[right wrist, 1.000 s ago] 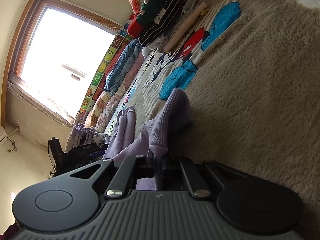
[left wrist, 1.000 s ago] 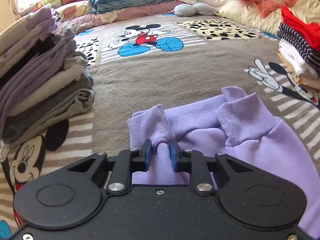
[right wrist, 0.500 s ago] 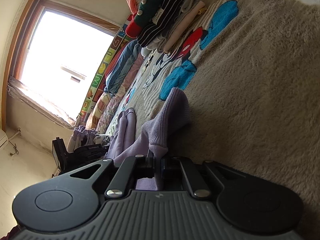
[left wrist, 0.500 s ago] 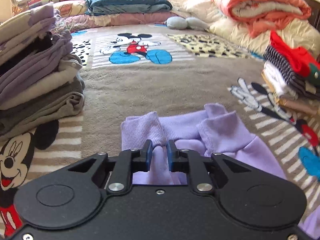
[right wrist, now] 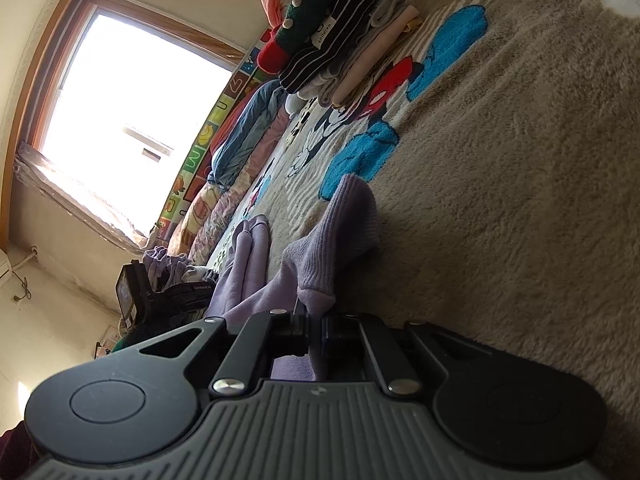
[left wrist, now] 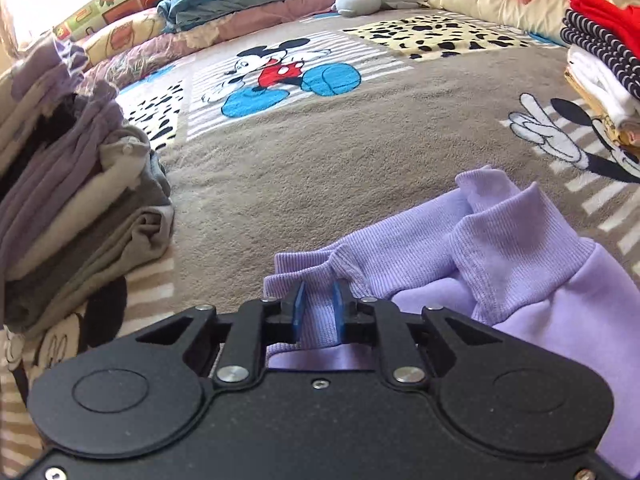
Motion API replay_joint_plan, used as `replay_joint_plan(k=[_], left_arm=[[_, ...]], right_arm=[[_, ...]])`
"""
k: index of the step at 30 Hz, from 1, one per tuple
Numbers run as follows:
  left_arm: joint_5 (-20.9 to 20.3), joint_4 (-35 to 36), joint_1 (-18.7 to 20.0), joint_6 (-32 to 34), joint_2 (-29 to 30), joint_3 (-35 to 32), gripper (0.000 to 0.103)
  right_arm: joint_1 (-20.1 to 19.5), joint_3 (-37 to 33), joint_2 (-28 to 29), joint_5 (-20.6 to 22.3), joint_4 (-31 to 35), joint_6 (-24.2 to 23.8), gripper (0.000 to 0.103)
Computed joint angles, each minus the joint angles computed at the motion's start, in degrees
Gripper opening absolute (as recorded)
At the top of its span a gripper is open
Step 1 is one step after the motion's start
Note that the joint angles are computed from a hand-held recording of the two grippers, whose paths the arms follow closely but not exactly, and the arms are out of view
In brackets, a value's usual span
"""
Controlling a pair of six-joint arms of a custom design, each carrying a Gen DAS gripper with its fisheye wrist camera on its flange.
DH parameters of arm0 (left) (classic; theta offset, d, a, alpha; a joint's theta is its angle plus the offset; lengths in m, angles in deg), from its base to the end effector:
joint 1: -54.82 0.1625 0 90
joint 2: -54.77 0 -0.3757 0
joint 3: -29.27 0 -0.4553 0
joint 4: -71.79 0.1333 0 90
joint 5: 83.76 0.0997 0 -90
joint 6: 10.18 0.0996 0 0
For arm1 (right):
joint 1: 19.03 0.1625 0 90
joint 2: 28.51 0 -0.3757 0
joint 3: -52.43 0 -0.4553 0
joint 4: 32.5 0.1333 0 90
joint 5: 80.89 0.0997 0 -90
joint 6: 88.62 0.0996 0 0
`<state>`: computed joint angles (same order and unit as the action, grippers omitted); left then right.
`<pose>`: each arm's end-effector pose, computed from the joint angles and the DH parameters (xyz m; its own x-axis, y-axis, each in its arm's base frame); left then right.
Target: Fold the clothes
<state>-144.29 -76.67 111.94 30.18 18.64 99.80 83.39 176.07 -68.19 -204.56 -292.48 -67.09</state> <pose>-0.2842 -0.7754 0.0883 -0.3191 0.7284 -0.6063 0.9217 0.3873 -0.0197 0.1680 -0.3999 0.0433 -0.8722 0.3608 -0.3303 0.3280 -0.0695 -0.9421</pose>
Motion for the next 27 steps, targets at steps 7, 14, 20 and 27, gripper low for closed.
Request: replay_joint_plan(k=[7,14,20,27], left_arm=[[-9.30,-3.21,1.37,-2.86,-13.70,12.82,0.012],[-4.94,-2.72,1.78,-0.56,-12.61,16.96,0.011],[-11.45,-6.47,1.55,-2.18,-23.09,26.41,0.013],[-13.52,-5.91,1.92,-3.24,-37.99,41.38,0.014]], right_arm=[[-0.13,-0.19,0.08,0.17,-0.32,-0.57,0.005],[0.07,-1.04,0.92,-0.11,-1.25,-2.63,0.005],[-0.31,-1.36,1.68,0.97,-3.09,-3.56,0.005],[-1.81,-0.64,1.97,5.04,-5.33,-3.07,0.007]])
